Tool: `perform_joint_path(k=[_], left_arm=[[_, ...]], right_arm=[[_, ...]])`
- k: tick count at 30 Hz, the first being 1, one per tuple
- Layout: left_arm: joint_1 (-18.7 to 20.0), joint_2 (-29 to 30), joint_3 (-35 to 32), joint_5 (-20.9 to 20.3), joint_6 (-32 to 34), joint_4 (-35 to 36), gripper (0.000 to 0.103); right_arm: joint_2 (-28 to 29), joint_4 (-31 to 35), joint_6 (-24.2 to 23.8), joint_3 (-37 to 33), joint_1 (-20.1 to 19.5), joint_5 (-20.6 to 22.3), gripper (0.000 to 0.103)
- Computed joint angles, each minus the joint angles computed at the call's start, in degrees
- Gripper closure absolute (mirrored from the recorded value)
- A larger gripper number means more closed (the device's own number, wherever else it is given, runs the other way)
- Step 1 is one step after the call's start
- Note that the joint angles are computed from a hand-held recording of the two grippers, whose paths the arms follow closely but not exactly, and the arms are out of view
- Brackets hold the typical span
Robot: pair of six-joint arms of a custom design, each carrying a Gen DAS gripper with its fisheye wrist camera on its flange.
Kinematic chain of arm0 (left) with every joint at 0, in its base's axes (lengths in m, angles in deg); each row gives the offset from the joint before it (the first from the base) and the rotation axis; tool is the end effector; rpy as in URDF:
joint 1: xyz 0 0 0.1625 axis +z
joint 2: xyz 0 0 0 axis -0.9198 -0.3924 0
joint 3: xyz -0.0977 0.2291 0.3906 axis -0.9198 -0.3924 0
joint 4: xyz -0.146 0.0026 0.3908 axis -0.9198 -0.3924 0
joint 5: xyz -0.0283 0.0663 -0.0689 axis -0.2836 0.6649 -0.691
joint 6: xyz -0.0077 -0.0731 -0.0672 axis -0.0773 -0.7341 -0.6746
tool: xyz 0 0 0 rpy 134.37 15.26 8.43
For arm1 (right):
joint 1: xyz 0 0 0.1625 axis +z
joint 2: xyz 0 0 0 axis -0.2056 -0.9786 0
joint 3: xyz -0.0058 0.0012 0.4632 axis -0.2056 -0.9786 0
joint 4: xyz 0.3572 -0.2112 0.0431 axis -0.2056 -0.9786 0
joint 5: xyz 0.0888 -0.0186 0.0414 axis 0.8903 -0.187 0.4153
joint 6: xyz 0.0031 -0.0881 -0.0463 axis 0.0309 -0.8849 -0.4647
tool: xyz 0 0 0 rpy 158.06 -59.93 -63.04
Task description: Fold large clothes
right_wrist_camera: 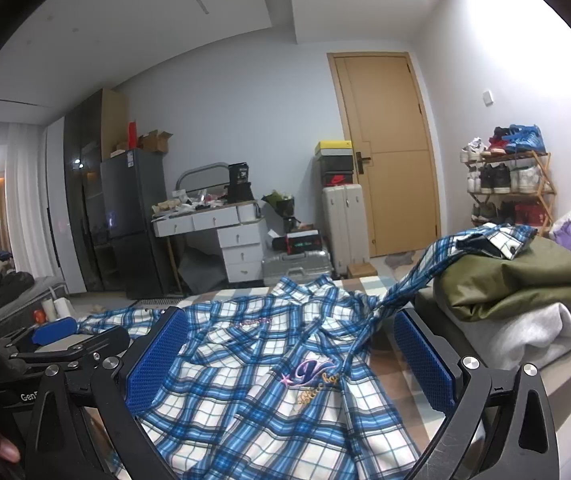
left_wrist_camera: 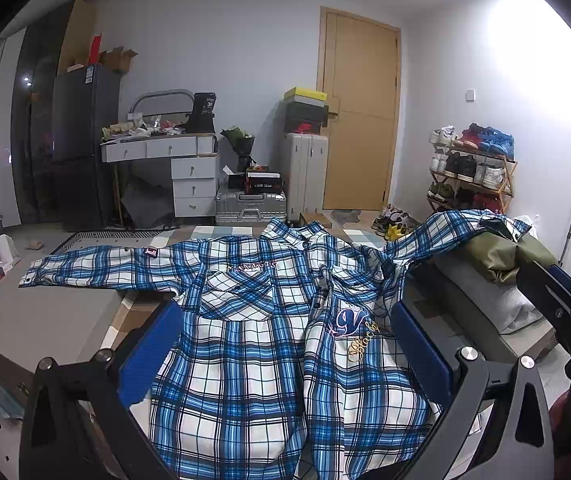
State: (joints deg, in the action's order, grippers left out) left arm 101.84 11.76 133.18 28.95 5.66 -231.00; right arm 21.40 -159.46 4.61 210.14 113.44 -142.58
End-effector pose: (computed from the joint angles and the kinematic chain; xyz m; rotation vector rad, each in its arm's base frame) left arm -0.3849 -0.5245 0.1598 0.8112 2.2324 -1.2796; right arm 0.1922 -0.4593 0.3455 0.4776 -1.9428 1.6387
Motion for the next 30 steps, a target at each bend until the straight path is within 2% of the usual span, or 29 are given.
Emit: perform_joint_path(k=[30], left_arm=[[0.58, 1.03, -0.84, -0.61, 0.74, 0.95, 0.001]], right_arm=[[0.12, 0.71, 1.03, -0.14, -1.00, 0.27, 0.000]])
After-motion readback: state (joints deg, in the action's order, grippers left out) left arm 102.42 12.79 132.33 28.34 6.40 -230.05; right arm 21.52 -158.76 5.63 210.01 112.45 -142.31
